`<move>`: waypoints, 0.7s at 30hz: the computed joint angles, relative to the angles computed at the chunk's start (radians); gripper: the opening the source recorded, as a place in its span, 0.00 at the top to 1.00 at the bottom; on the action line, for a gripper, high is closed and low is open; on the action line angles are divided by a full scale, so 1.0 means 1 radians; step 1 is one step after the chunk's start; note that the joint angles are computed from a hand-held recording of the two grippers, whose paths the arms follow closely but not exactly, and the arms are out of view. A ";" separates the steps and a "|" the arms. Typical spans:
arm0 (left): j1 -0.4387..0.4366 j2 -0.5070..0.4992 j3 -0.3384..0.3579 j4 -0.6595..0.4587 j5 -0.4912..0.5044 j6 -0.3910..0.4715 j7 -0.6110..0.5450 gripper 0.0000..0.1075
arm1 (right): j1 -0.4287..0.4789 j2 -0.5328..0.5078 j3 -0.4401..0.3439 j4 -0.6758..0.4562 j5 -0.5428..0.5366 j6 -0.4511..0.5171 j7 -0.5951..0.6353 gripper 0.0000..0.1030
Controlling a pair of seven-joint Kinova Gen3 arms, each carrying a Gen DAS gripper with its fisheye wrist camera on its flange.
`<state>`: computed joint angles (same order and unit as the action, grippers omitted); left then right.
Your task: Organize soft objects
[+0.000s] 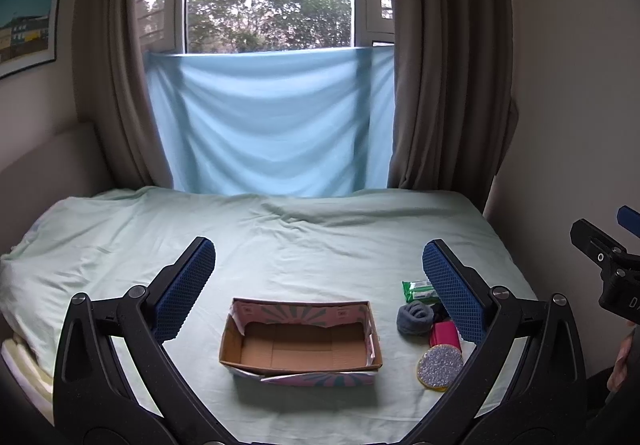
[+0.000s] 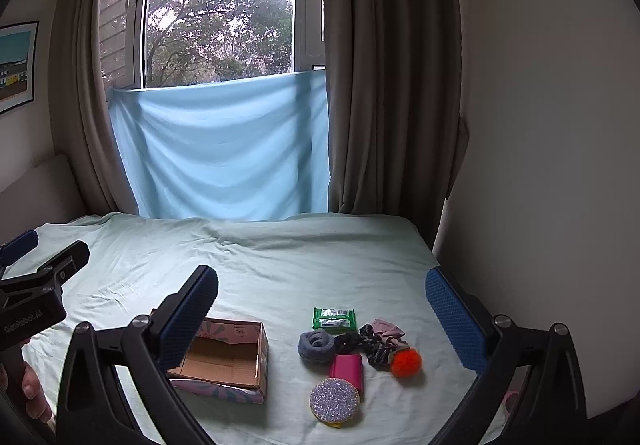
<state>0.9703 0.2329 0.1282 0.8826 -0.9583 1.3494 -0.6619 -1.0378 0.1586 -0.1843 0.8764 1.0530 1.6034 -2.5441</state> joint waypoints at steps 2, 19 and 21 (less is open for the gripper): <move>-0.002 0.001 0.000 -0.003 0.003 -0.001 -0.003 0.04 | 0.000 -0.002 0.000 0.005 0.003 -0.003 -0.003 0.00; -0.067 0.084 -0.019 -0.096 0.256 -0.044 -0.157 0.04 | 0.053 -0.042 -0.005 0.089 -0.016 0.040 -0.087 0.00; -0.044 0.125 -0.035 -0.126 0.270 -0.032 -0.145 0.04 | 0.108 -0.070 -0.012 0.149 -0.068 0.018 -0.097 0.00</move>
